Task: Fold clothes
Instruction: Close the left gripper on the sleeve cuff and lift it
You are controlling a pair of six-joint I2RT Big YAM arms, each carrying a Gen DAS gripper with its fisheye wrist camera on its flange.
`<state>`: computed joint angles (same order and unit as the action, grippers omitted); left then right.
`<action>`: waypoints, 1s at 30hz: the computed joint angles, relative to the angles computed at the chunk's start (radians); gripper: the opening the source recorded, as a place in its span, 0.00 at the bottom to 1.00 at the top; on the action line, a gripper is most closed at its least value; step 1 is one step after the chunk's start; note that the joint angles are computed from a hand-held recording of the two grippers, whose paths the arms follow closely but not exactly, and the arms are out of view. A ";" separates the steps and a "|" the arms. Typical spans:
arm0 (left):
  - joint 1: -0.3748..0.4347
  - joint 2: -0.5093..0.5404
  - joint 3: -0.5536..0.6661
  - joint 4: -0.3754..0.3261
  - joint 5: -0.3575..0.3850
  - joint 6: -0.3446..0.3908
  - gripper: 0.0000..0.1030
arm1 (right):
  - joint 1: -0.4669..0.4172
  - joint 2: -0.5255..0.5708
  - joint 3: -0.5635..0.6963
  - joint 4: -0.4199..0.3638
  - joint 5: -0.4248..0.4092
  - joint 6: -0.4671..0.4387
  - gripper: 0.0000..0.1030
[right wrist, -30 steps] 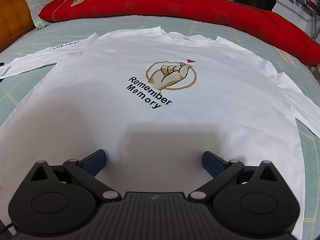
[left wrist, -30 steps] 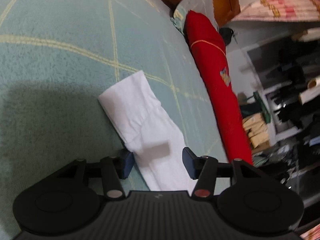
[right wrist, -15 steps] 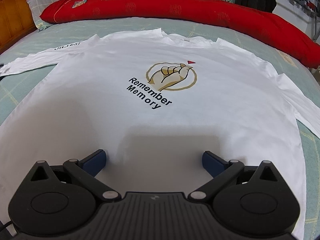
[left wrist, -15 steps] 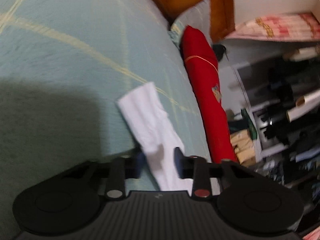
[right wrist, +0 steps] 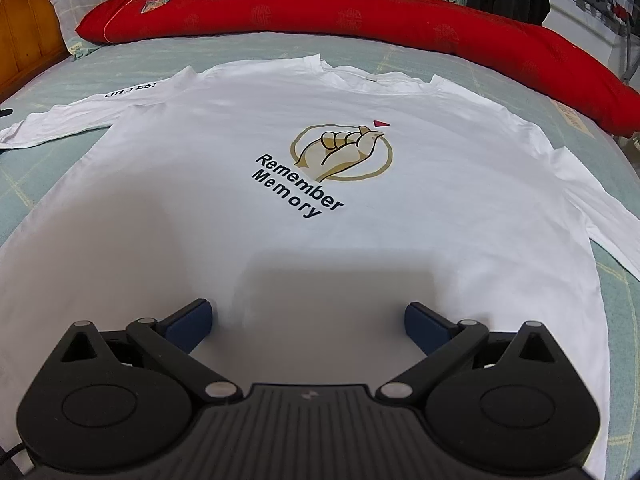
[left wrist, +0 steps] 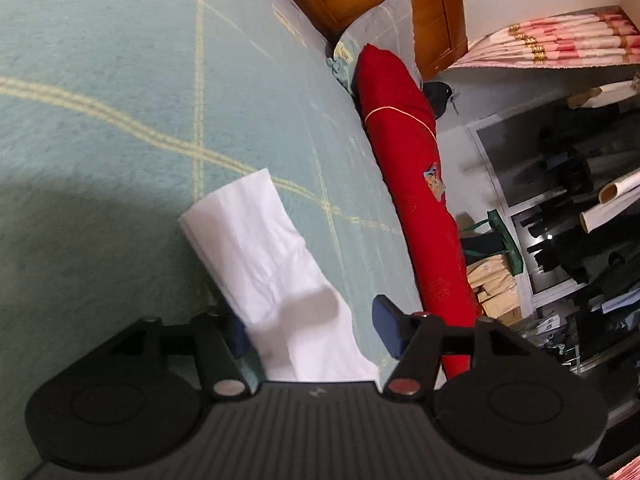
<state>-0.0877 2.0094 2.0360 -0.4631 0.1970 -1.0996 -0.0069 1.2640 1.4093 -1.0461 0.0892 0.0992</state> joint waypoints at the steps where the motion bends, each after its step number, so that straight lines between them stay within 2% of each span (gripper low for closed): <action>1: 0.002 0.006 0.008 -0.009 0.001 0.006 0.48 | 0.000 -0.002 -0.003 0.003 0.000 0.001 1.00; 2: 0.004 0.010 0.015 -0.027 -0.003 0.016 0.40 | 0.000 -0.005 -0.006 0.005 0.000 0.001 1.00; 3: 0.006 0.015 0.024 -0.059 -0.012 0.036 0.19 | 0.000 -0.007 -0.008 0.007 0.001 0.003 1.00; 4: 0.009 0.009 0.003 -0.059 -0.010 0.046 0.12 | 0.000 -0.008 -0.011 0.009 0.001 0.003 1.00; 6: 0.015 -0.013 -0.045 -0.017 0.016 0.046 0.12 | 0.001 -0.010 -0.013 0.011 0.003 0.004 1.00; 10: 0.008 -0.002 -0.001 -0.081 -0.005 0.084 0.12 | 0.002 -0.009 -0.011 0.009 0.006 0.005 1.00; 15: 0.011 -0.012 -0.020 -0.062 0.010 0.083 0.12 | 0.005 -0.012 -0.015 0.013 0.012 0.008 1.00; 20: 0.008 0.004 0.021 -0.102 -0.009 0.102 0.12 | 0.006 -0.010 -0.013 0.009 0.015 0.012 1.00; 23: 0.003 0.015 0.061 -0.151 -0.026 0.121 0.11 | 0.007 -0.010 -0.012 0.007 0.017 0.015 1.00; 26: -0.008 0.029 0.120 -0.227 -0.061 0.174 0.09 | 0.006 -0.005 -0.002 -0.007 0.015 0.016 1.00; 30: -0.026 0.066 0.245 -0.365 -0.119 0.261 0.06 | 0.002 -0.004 0.009 -0.019 0.003 0.015 1.00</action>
<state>-0.1133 2.0755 2.2815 -0.8276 0.0780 -0.8390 -0.0052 1.2599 1.4186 -1.0650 0.0923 0.1138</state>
